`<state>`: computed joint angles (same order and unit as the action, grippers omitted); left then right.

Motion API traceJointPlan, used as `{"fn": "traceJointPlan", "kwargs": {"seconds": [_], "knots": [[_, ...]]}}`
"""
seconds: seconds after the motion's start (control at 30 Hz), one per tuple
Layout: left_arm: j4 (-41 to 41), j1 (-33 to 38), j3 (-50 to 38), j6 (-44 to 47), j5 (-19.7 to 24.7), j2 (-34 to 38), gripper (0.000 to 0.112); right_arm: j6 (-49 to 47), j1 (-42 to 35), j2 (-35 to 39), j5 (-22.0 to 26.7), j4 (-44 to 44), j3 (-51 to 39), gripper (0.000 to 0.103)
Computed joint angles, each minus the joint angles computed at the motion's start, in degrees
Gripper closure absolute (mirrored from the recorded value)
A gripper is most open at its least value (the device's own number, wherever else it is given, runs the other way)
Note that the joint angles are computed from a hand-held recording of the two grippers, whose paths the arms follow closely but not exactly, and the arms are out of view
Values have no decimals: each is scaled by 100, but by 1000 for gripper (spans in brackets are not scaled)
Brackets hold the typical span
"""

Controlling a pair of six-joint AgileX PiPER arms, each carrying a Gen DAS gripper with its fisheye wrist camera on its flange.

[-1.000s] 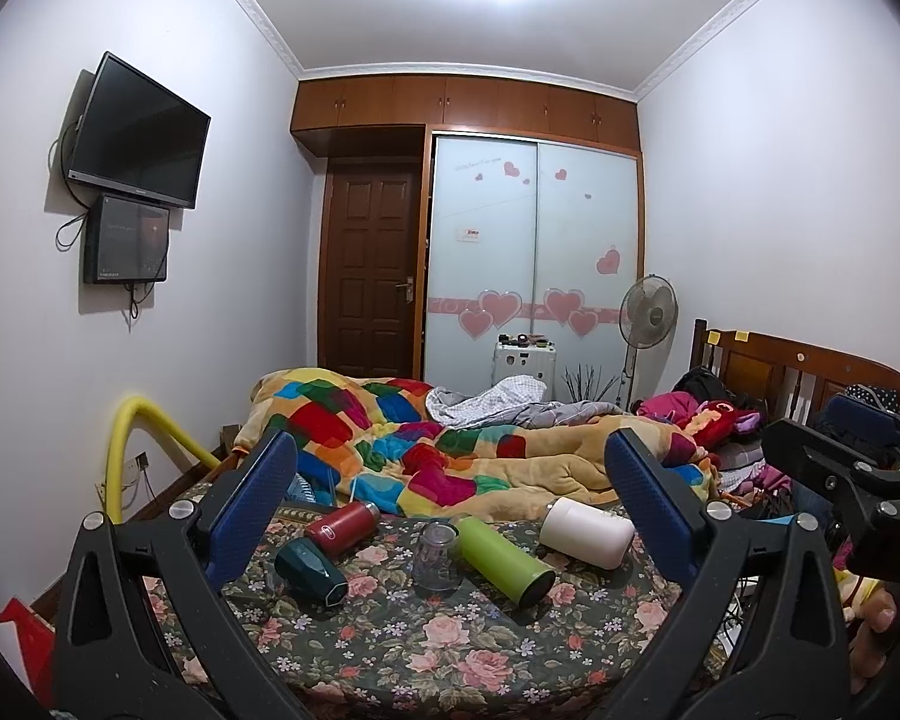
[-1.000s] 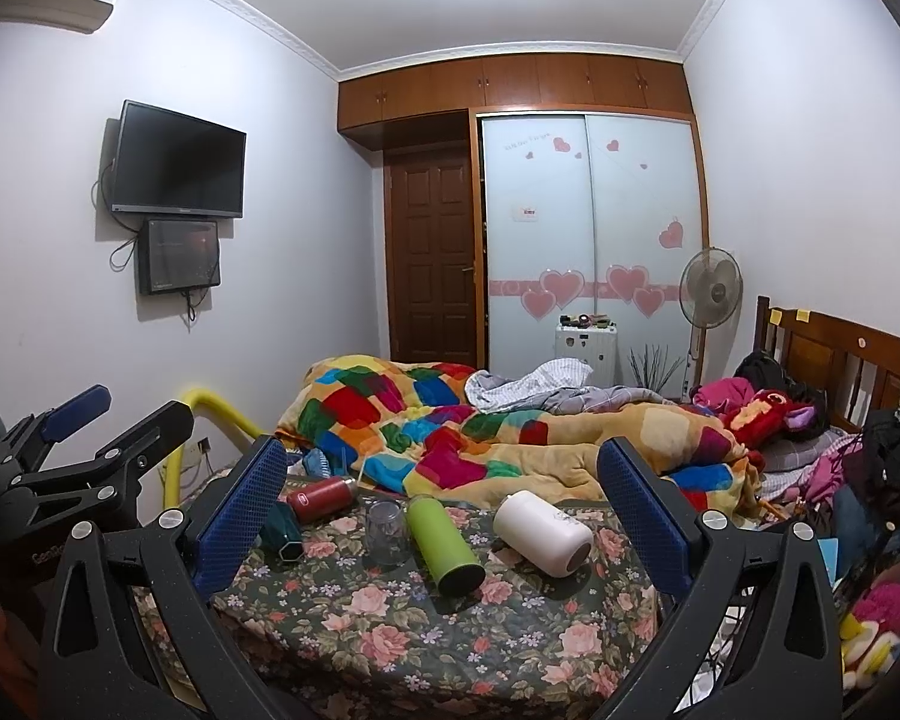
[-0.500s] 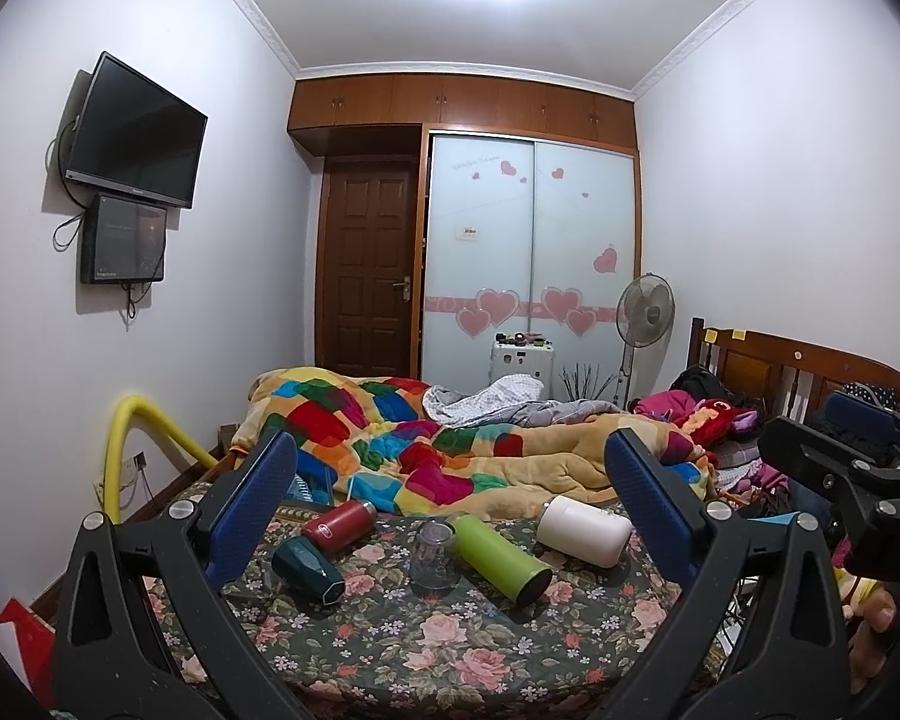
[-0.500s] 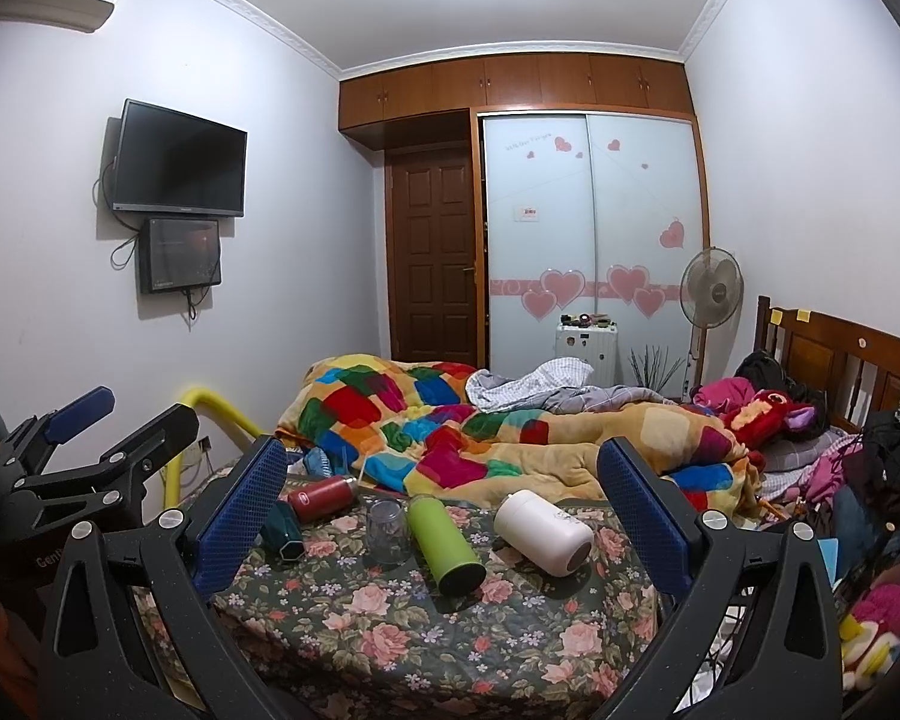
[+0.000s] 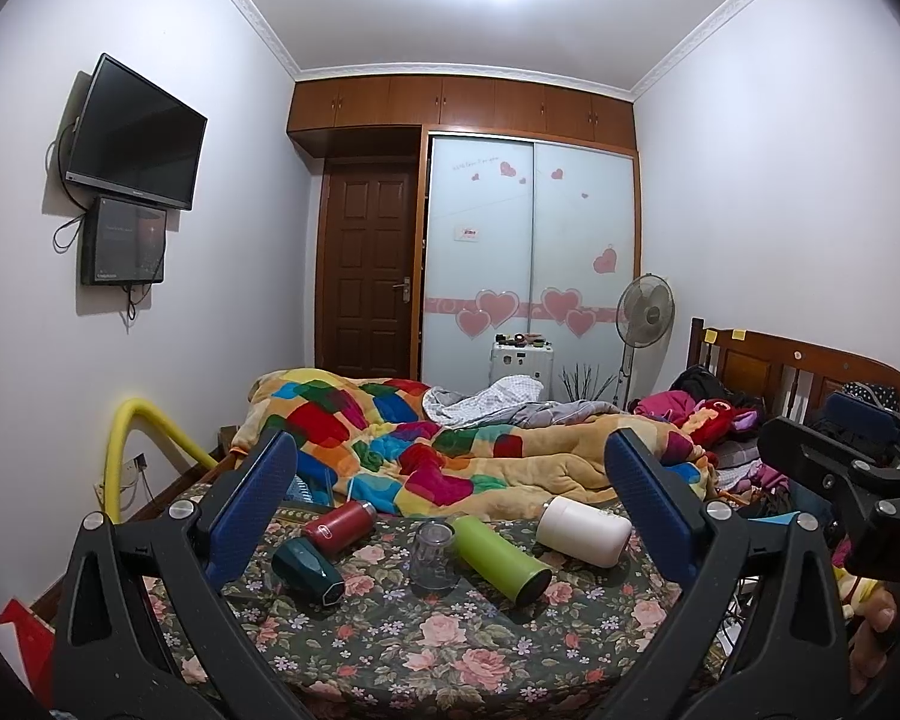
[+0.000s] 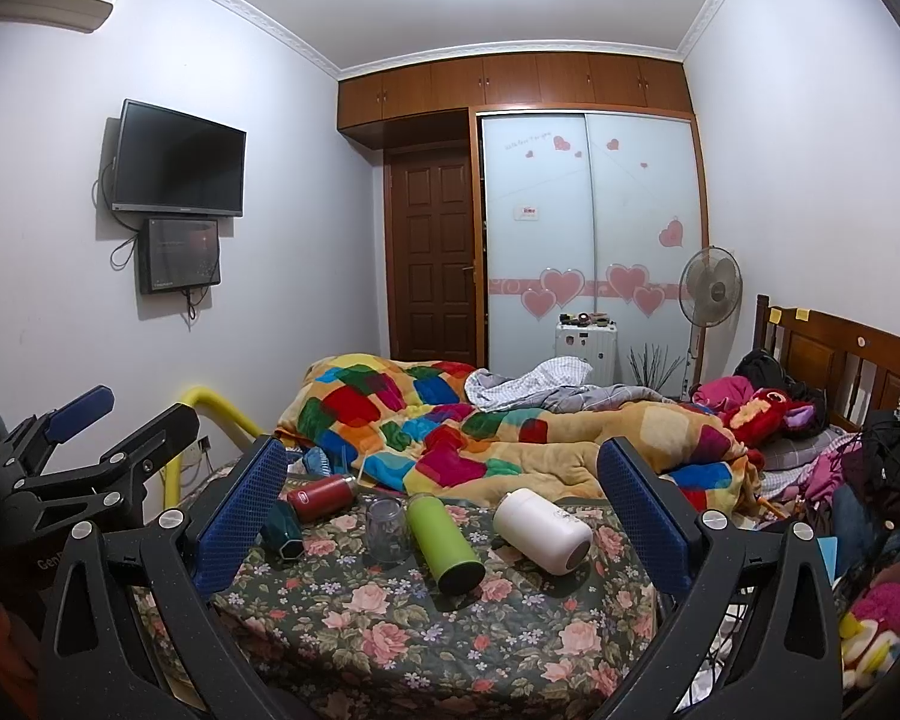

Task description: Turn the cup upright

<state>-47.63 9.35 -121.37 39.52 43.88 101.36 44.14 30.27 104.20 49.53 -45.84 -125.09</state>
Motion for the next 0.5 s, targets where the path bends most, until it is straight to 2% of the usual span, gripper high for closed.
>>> {"fn": "traceJointPlan", "kwargs": {"seconds": [0.4, 0.5], "knots": [[11, -18, 63, -5, -20, -35, 9, -1, -28, -41, -38, 17, 83, 0], [98, -6, -160, -146, 88, 77, 9, 175, -58, -231, -193, -84, 476, 0]]}}
